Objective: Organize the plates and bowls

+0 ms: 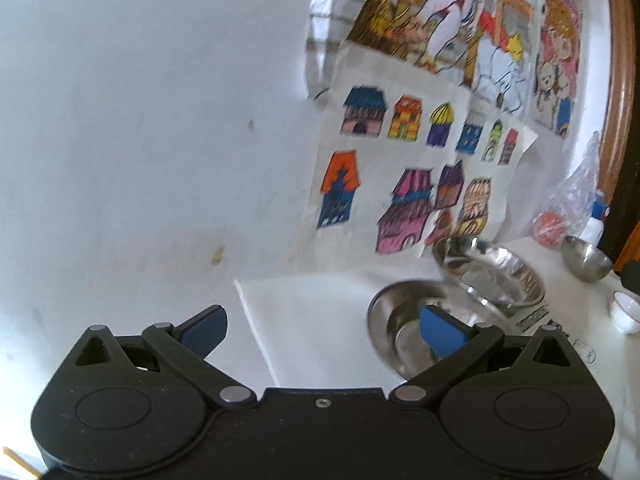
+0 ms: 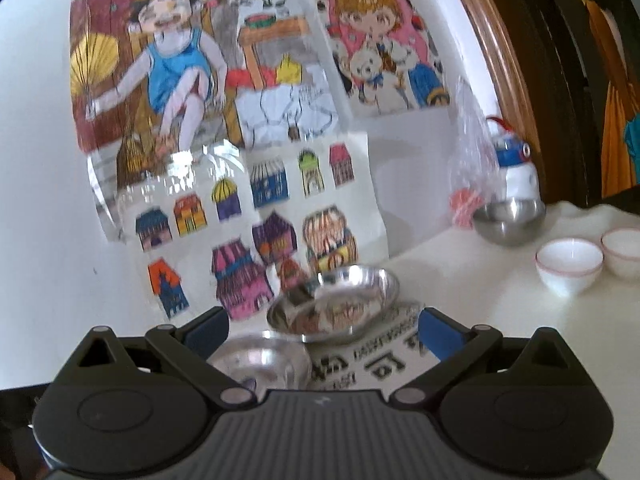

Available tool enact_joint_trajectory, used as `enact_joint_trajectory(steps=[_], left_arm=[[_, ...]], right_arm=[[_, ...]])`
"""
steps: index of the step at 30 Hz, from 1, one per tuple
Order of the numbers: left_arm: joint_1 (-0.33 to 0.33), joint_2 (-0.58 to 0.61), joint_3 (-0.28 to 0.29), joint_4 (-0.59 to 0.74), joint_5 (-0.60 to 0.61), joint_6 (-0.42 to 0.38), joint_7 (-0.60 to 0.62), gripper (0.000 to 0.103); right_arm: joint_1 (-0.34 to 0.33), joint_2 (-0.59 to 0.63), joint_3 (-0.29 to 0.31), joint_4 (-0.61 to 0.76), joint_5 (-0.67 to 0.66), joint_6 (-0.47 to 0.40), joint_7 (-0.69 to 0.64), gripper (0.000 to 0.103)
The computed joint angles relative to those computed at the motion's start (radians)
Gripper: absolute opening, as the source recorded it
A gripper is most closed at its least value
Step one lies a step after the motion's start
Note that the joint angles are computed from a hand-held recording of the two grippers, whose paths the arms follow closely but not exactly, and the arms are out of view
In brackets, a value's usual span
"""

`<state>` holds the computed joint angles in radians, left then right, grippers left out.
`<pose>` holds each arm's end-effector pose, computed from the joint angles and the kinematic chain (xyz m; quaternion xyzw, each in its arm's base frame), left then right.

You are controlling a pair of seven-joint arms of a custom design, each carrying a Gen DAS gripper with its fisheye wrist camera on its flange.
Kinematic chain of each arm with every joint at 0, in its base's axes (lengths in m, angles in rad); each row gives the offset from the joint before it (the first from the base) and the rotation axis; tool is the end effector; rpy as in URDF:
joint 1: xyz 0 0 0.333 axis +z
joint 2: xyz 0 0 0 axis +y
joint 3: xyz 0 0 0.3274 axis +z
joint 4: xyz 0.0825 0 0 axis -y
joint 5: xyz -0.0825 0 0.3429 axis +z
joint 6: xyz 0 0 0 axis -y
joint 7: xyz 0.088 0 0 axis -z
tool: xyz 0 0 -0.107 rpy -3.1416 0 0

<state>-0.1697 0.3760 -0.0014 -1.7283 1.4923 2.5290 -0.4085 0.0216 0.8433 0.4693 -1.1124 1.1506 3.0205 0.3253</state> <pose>0.6422 -0.1214 0.4343 -0.7675 0.3723 -0.2908 0.4334 0.7531 0.1569 0.4341 -0.6464 0.4857 -0.1952 0.5551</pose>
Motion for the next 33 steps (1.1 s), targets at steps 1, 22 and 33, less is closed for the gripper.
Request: enact_joint_trajectory(steps=[1,22,33], left_arm=[[-0.002,-0.001,0.001,-0.008,0.004,-0.002,-0.012,0.102],[-0.012,0.043,-0.001,0.002,0.049,0.010,0.017,0.102],[-0.016,0.097,0.024,0.078,0.031,0.068,0.098,0.102]], right_arm=[[0.005,-0.006,-0.011,-0.016,-0.006,-0.001,0.016,0.103],[0.076,-0.005,-0.151,-0.072,-0.318,-0.076,0.368,0.103],[0.096,0.054,-0.184,0.025,-0.456,-0.116,0.489,0.103]])
